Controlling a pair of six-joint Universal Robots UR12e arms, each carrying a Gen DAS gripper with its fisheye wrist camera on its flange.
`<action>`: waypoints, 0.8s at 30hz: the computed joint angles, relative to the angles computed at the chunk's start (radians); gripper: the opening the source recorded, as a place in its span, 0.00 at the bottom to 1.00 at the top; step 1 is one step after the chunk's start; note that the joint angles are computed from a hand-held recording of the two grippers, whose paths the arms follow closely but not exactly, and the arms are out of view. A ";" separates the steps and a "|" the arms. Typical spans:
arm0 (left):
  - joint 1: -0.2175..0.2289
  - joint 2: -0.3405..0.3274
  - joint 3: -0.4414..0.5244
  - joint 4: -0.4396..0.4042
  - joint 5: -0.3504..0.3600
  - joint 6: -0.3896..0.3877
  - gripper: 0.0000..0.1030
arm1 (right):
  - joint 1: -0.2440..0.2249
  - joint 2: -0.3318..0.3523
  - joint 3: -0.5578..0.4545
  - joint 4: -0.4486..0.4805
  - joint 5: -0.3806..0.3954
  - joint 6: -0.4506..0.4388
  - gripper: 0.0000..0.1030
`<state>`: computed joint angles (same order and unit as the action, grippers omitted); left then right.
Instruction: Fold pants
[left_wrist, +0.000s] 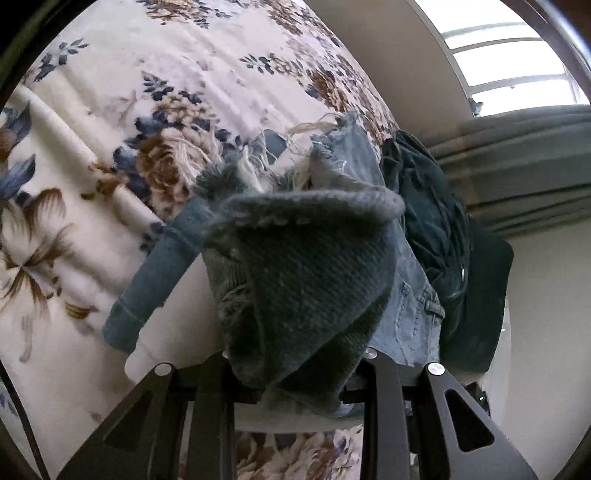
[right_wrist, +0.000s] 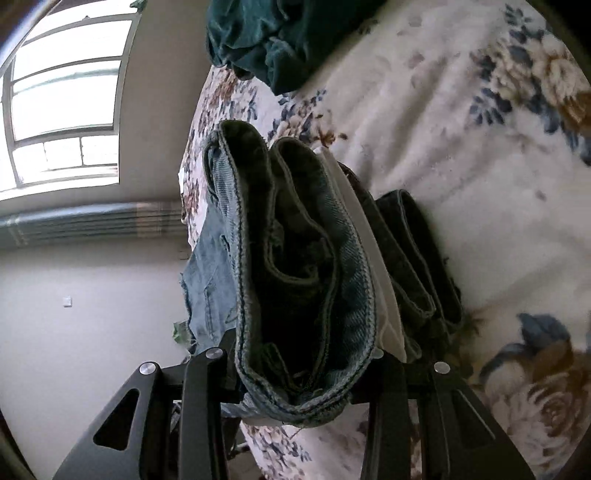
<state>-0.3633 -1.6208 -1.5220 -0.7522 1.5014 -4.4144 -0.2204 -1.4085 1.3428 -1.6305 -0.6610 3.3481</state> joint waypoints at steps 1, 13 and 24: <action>-0.002 -0.001 0.007 -0.020 0.003 0.010 0.23 | 0.004 -0.001 -0.004 0.005 -0.008 -0.014 0.38; -0.135 -0.103 0.404 -0.685 0.362 0.298 0.86 | 0.160 -0.049 -0.176 0.056 -0.685 -0.337 0.93; -0.251 -0.193 0.726 -1.049 0.525 0.293 0.92 | 0.156 -0.217 -0.191 0.069 -0.845 -0.378 0.93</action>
